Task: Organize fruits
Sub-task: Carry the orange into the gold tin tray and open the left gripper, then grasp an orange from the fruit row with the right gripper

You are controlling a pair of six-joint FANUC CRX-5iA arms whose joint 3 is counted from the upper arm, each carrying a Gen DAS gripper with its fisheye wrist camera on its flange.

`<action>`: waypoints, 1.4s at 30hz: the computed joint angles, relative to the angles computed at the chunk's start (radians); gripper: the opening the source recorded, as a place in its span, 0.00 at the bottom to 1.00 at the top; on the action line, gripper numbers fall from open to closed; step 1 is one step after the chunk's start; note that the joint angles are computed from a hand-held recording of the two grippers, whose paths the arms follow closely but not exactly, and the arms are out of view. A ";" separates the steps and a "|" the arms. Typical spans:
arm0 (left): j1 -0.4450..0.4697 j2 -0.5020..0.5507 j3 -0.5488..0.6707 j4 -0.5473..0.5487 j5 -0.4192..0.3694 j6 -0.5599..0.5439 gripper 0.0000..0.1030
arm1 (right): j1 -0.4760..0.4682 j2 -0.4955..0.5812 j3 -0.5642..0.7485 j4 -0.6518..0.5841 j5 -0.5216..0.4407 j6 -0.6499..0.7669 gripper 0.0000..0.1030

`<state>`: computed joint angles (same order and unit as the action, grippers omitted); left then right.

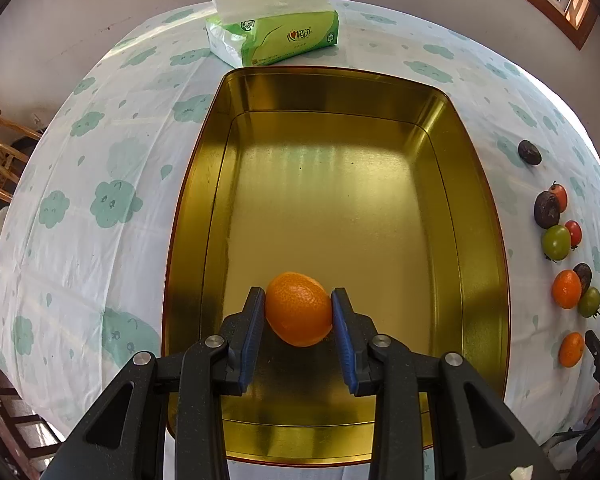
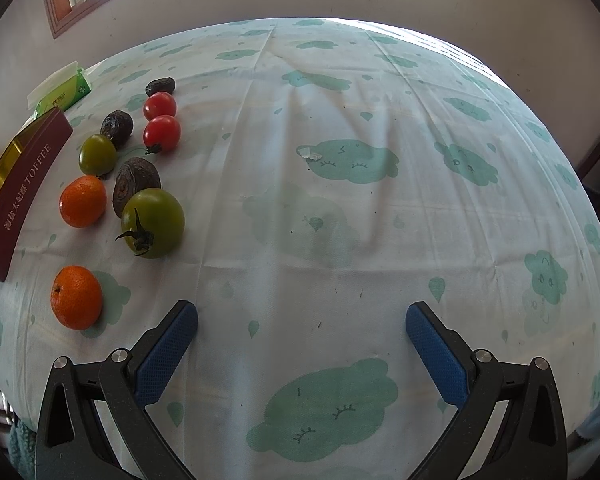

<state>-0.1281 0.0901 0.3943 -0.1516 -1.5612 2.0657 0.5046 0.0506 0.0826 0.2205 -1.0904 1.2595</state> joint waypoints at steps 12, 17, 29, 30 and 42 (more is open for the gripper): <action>-0.008 0.004 0.005 -0.013 0.001 0.017 0.33 | -0.003 0.005 0.006 -0.002 -0.004 0.002 1.00; -0.009 0.006 0.007 -0.014 0.001 0.022 0.34 | -0.003 0.008 0.011 -0.003 -0.009 0.001 1.00; 0.009 -0.006 -0.026 0.013 0.025 0.026 0.34 | 0.033 -0.022 -0.006 0.032 -0.008 0.019 1.00; 0.009 -0.008 -0.029 0.015 0.028 0.029 0.34 | 0.040 -0.030 -0.012 0.034 -0.004 0.026 1.00; -0.033 -0.048 -0.040 -0.027 0.072 0.064 0.53 | 0.135 -0.087 -0.004 -0.036 -0.005 0.167 0.91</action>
